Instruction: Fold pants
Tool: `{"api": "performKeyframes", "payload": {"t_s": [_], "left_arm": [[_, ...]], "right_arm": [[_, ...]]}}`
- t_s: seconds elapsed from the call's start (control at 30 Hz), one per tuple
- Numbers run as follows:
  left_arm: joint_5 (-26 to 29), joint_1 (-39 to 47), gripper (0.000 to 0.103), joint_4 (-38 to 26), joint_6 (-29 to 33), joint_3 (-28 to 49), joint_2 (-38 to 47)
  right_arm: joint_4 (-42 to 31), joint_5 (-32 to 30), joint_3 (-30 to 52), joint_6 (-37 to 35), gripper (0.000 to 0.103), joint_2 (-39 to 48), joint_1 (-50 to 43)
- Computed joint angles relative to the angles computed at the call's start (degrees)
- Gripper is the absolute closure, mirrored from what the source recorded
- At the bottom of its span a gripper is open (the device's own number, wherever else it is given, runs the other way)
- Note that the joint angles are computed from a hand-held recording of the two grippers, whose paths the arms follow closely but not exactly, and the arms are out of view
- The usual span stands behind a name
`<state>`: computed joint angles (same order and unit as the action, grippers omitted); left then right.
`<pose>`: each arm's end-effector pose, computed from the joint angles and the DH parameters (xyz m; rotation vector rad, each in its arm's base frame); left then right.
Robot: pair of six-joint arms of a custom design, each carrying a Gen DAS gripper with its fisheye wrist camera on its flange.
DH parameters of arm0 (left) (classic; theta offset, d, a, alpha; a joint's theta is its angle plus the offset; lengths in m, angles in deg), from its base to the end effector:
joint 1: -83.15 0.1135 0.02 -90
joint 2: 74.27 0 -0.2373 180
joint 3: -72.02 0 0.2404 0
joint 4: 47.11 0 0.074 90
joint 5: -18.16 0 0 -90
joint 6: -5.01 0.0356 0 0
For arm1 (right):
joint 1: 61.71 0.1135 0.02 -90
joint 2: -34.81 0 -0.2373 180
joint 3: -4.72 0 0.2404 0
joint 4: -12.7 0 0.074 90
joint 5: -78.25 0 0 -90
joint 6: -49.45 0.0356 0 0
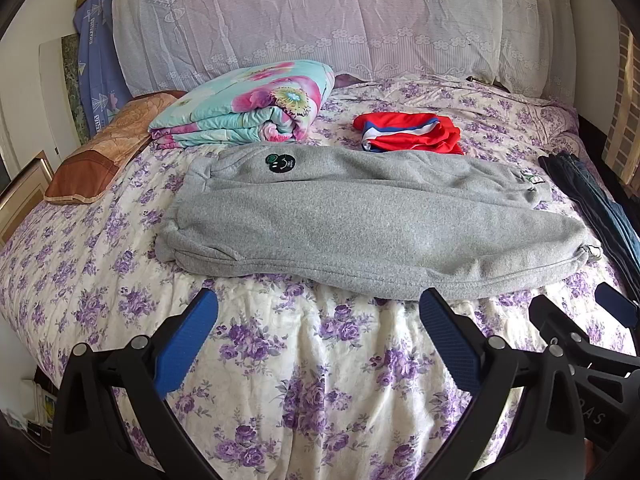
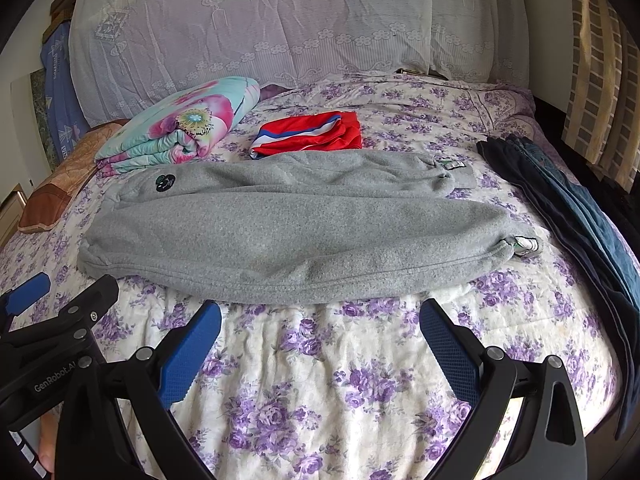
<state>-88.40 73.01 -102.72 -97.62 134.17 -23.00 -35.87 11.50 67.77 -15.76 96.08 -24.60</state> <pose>0.1833 -0.0225 0.2679 -0.1904 2.3074 0.1395 0.1833 0.1211 0.2513 -0.0604 2.3046 0.0626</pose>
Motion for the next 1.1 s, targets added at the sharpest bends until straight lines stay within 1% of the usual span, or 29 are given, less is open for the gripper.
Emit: {"api": "performKeyframes", "payload": {"t_s": [0.6,0.73,1.1], "left_arm": [[-0.1,0.0,0.005,-0.2,0.0,0.1,0.2],[0.0,0.0,0.005,-0.1,0.0,0.1,0.1],[0.0,0.0,0.005,-0.2,0.0,0.2,0.2]], "right_arm": [[-1.0,-0.7,0.9,-0.5,0.003,-0.2,-0.6],[0.3,-0.3,-0.3,0.0,0.003,0.1,0.0],[0.1,-0.7,0.0,-0.4,0.003,-0.1,-0.5]]}}
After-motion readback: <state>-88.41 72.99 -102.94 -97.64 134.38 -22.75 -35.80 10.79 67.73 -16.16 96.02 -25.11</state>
